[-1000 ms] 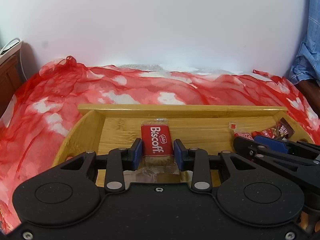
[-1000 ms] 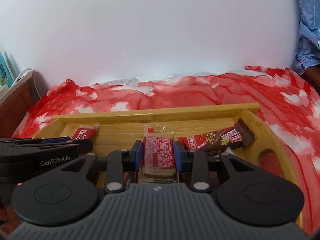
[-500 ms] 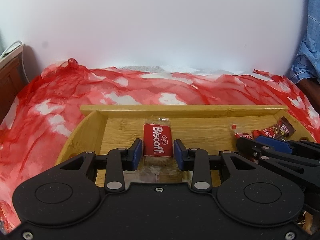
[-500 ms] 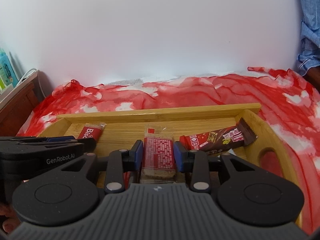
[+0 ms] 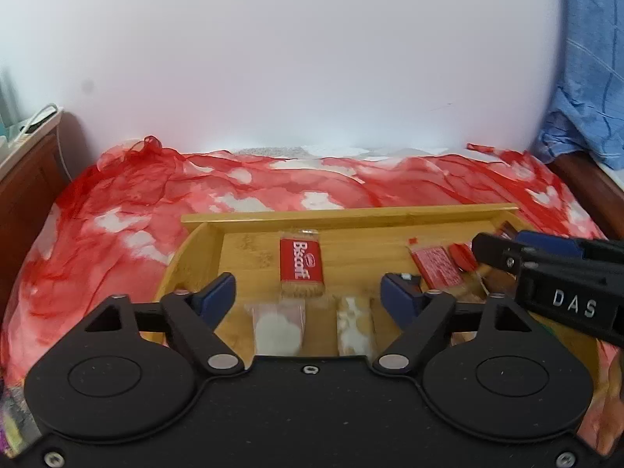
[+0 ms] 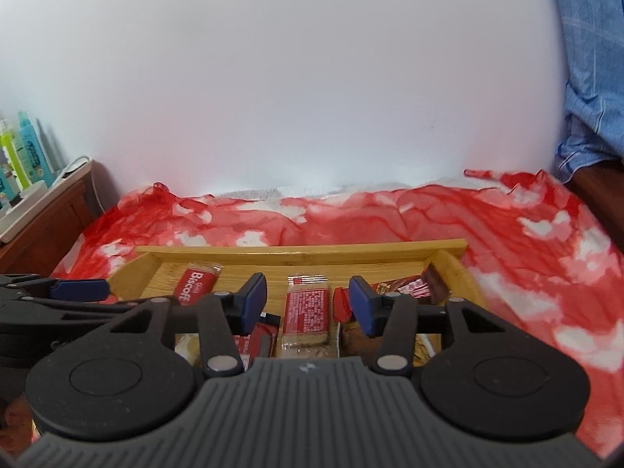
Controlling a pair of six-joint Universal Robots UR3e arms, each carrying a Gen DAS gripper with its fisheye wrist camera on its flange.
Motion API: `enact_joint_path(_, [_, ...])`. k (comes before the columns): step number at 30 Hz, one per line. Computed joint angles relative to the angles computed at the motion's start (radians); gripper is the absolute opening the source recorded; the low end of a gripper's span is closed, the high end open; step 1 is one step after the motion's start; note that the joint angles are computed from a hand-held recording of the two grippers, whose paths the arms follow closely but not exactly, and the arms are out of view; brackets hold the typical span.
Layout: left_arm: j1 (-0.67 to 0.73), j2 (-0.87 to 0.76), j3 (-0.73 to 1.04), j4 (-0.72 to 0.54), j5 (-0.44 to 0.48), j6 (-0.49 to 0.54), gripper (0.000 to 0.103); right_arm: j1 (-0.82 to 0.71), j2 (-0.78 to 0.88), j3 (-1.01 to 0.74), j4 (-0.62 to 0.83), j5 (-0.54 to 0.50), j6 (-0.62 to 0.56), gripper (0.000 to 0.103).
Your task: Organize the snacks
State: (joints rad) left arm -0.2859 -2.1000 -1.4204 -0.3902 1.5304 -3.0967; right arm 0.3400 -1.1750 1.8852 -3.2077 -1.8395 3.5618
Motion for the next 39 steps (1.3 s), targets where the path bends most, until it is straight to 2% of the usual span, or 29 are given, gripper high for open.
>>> enact_joint_path(8, [0.0, 0.237, -0.253, 0.027, 0.002, 0.007, 0.091, 0.078, -0.159, 0.131, -0.005, -0.064, 0.01, 0.074])
enact_joint_path(16, [-0.022, 0.476, -0.491, 0.052, 0.015, -0.006, 0.096, 0.219, -0.272, 0.222, 0.006, -0.198, 0.028, 0.08])
enact_joint_path(24, [-0.037, 0.687, -0.7, 0.051, 0.014, -0.044, 0.097, 0.377, -0.347, 0.303, 0.042, -0.341, 0.11, 0.087])
enact_joint_path(34, [-0.086, 0.84, -0.901, 0.074, 0.087, -0.078, 0.098, 0.535, -0.359, 0.357, 0.102, -0.483, 0.254, 0.09])
enact_joint_path(39, [-0.098, 0.87, -0.98, 0.109, 0.112, -0.092, 0.099, 0.585, -0.343, 0.39, 0.109, -0.518, 0.326, 0.091])
